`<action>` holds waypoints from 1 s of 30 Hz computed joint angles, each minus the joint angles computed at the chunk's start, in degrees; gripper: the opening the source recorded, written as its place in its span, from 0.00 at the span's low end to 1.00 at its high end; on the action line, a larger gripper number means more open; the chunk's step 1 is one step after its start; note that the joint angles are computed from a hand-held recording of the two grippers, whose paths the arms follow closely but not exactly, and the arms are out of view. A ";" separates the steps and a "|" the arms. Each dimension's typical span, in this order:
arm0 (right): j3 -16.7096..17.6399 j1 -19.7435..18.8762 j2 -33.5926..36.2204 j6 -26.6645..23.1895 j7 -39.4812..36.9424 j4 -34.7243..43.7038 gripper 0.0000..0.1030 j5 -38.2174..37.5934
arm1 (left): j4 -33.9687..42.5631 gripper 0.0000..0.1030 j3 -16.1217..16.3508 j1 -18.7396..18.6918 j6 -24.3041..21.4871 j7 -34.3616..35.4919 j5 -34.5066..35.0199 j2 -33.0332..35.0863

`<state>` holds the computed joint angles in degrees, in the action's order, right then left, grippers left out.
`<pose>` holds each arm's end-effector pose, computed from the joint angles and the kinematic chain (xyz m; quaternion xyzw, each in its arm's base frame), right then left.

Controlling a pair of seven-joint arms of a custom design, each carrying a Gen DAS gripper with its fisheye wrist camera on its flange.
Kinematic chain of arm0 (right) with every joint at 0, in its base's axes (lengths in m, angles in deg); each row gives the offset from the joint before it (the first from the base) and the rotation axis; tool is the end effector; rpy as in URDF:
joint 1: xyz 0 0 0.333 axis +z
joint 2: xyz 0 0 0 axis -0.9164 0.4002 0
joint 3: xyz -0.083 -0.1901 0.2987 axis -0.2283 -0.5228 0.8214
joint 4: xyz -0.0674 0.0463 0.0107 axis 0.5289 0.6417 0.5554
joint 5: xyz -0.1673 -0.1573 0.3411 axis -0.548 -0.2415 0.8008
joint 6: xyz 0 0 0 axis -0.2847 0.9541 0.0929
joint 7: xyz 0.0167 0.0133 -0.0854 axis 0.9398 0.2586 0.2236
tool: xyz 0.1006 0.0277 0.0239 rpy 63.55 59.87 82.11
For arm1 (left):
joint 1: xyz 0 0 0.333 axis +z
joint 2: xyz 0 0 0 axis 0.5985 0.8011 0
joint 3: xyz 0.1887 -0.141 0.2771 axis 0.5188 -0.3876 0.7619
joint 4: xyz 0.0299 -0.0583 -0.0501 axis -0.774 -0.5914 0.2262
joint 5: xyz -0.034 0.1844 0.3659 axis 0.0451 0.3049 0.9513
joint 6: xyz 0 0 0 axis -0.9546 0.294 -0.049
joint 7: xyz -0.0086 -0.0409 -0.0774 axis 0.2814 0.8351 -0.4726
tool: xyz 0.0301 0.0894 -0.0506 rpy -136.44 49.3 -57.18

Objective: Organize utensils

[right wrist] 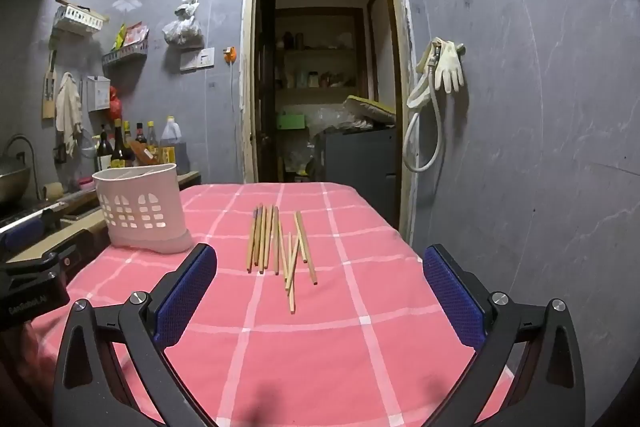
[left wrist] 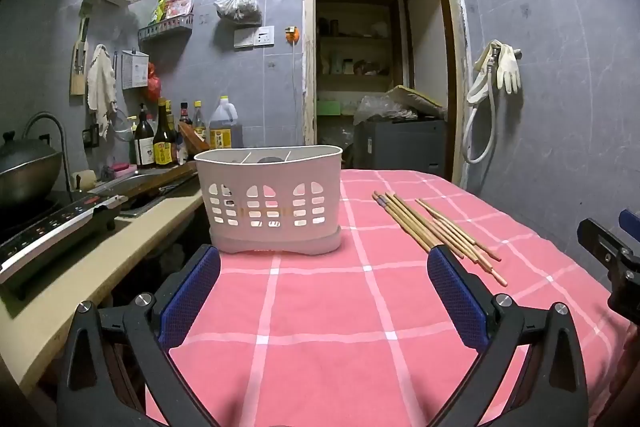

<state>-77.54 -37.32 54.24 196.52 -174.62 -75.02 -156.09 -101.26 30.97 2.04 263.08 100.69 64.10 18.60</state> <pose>0.6376 0.3168 0.4611 -0.4308 0.6547 -0.5172 0.3440 0.7585 -0.4613 0.4528 -0.4125 0.6788 -0.5184 0.3168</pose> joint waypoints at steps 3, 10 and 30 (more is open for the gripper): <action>-0.03 -0.04 0.08 0.07 0.13 0.01 1.00 0.01 | 0.00 0.99 -0.81 0.36 -0.07 0.32 0.22 -0.07; -0.08 -0.15 0.19 0.31 0.42 -0.04 1.00 -0.09 | 0.17 0.99 -0.45 0.21 -0.37 0.21 0.06 0.12; -0.06 -0.27 0.09 0.63 0.48 -0.24 1.00 0.09 | 8.57 0.99 -1.81 1.54 -3.73 -1.58 2.67 5.25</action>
<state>-77.60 -37.59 54.33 197.15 -174.14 -75.26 -155.99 -92.69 29.17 3.57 259.34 99.10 66.77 23.85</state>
